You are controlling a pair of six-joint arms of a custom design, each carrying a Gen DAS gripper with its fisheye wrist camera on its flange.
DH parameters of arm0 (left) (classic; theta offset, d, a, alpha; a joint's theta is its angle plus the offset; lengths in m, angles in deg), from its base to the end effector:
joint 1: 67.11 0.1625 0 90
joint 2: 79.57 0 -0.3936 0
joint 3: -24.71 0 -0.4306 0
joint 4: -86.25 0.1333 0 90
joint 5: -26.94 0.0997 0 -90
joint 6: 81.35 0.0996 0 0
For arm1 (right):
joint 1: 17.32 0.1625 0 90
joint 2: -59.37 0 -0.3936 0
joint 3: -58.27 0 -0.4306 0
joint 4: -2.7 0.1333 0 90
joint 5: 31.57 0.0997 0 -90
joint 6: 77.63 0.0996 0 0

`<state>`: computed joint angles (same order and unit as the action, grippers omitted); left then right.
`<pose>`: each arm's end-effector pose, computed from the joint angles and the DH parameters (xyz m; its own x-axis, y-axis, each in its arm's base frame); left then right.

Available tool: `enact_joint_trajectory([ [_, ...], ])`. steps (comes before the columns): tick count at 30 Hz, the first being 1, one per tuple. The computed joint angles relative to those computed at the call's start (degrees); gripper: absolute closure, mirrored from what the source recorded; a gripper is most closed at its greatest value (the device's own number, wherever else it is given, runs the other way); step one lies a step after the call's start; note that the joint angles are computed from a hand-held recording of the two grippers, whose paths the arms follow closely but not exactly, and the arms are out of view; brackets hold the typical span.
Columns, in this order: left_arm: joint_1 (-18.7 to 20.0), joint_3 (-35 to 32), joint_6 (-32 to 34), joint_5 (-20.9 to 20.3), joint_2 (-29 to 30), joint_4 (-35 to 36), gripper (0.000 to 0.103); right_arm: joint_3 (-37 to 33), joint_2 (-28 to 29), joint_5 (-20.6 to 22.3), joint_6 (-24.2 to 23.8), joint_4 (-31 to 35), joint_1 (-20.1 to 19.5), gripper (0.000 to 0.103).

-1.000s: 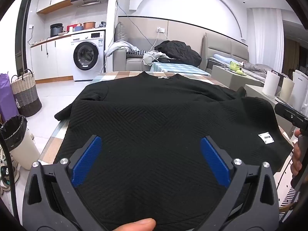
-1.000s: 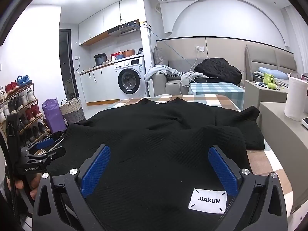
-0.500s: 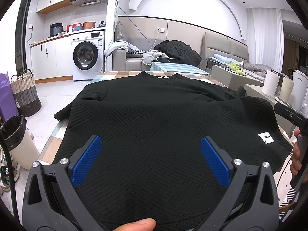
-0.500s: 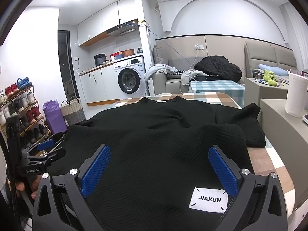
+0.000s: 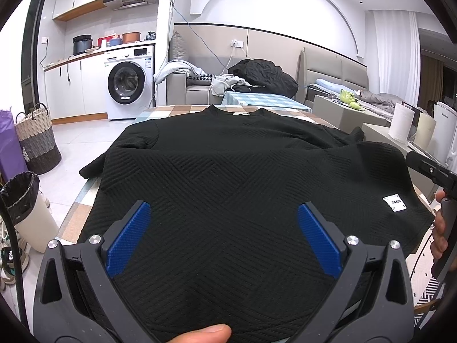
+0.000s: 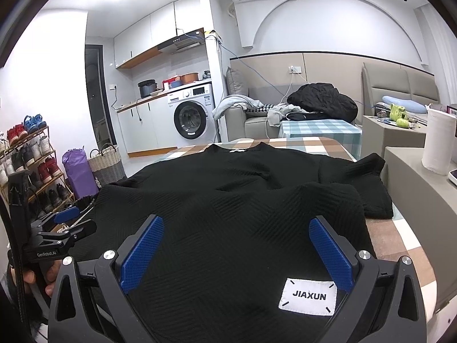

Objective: Fold small clothes

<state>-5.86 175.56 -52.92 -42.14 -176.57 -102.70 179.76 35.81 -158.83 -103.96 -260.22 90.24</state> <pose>-0.0166 -0.3813 0.2104 -0.6655 0.4947 -0.5589 0.7464 0.4359 -0.5029 0.1914 -0.3629 -0.0309 -0.8036 0.1750 0.5689 -0.4848 0.3621 -0.7961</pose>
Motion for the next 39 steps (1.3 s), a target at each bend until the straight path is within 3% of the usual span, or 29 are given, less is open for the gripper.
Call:
enact_joint_trajectory([
  [39, -0.29, 0.82, -0.11, 0.11, -0.22, -0.19, 0.001, 0.68, -0.48, -0.3, 2.16, 0.78, -0.18, 0.0],
])
